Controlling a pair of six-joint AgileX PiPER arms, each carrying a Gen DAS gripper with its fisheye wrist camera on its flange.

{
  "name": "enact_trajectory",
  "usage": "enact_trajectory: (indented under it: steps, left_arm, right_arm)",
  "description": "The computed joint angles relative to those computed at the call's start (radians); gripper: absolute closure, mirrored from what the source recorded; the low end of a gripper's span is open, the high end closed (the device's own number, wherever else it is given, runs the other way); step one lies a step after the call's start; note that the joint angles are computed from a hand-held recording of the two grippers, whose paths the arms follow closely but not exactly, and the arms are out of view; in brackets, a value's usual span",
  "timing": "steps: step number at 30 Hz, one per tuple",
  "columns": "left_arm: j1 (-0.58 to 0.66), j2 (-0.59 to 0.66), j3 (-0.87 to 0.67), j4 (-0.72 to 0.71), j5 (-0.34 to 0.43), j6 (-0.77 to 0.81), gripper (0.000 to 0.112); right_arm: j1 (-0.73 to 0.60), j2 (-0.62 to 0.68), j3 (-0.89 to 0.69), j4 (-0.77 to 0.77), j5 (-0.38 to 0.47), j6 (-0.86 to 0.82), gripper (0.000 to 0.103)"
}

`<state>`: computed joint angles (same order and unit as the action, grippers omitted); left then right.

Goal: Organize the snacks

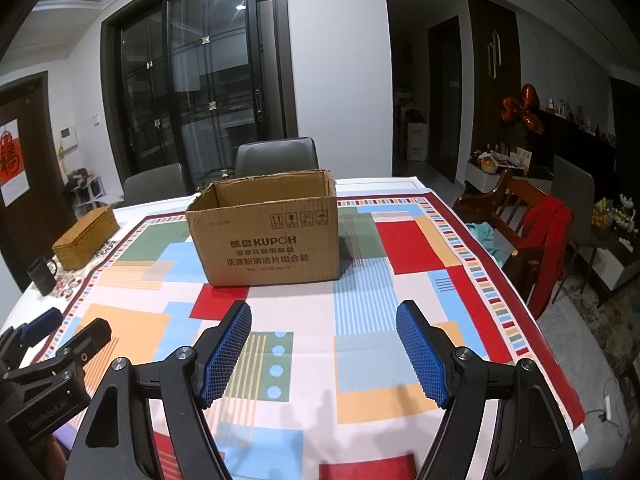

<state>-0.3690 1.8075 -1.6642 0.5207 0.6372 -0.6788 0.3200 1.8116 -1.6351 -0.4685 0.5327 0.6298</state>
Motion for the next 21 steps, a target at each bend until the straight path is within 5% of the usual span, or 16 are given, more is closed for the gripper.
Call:
enact_trajectory:
  steps: [21]
  left_arm:
    - [0.002,0.001,-0.002,-0.007,0.0,0.005,0.026]
  right_arm:
    - [-0.003,-0.004,0.003,0.009,-0.002,-0.007,0.027]
